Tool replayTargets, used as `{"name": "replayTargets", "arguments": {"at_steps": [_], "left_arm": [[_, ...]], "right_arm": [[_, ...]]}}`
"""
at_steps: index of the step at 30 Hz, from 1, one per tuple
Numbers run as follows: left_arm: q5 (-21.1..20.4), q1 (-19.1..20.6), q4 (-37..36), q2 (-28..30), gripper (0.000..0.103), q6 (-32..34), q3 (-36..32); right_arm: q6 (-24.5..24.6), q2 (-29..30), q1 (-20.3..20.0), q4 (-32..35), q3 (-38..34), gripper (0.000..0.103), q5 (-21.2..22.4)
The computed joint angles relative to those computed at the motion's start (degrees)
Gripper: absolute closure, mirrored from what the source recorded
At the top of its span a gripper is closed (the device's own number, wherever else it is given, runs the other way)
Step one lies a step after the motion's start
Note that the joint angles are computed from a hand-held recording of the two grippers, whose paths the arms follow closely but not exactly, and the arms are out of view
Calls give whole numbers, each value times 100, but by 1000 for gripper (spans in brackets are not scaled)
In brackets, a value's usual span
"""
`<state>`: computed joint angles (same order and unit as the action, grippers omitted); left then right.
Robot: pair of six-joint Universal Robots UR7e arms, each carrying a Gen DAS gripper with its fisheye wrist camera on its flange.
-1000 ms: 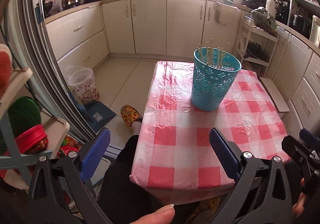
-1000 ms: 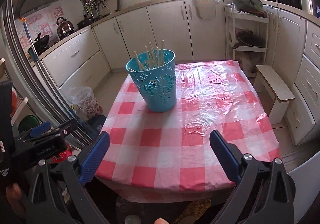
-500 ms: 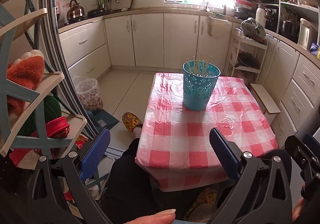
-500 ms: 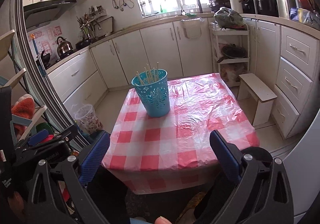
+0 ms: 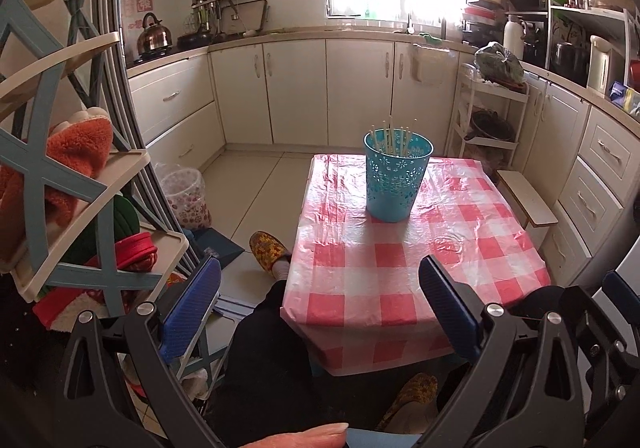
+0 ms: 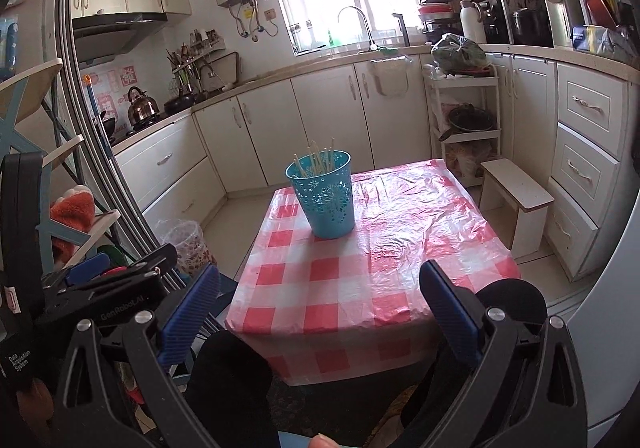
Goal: Organize utensils
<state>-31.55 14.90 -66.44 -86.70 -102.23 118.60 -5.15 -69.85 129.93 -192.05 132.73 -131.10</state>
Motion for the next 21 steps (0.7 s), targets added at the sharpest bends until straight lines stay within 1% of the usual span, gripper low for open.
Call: {"name": "replayTargets", "arguments": {"at_steps": [9, 21], "left_arm": [[-58, -108, 214, -185, 8, -244, 68], [-85, -180, 334, -292, 8, -372, 116]], "right_arm": [[-35, 51, 167, -65, 39, 7, -93], [-74, 178, 305, -98, 7, 7, -221]]}}
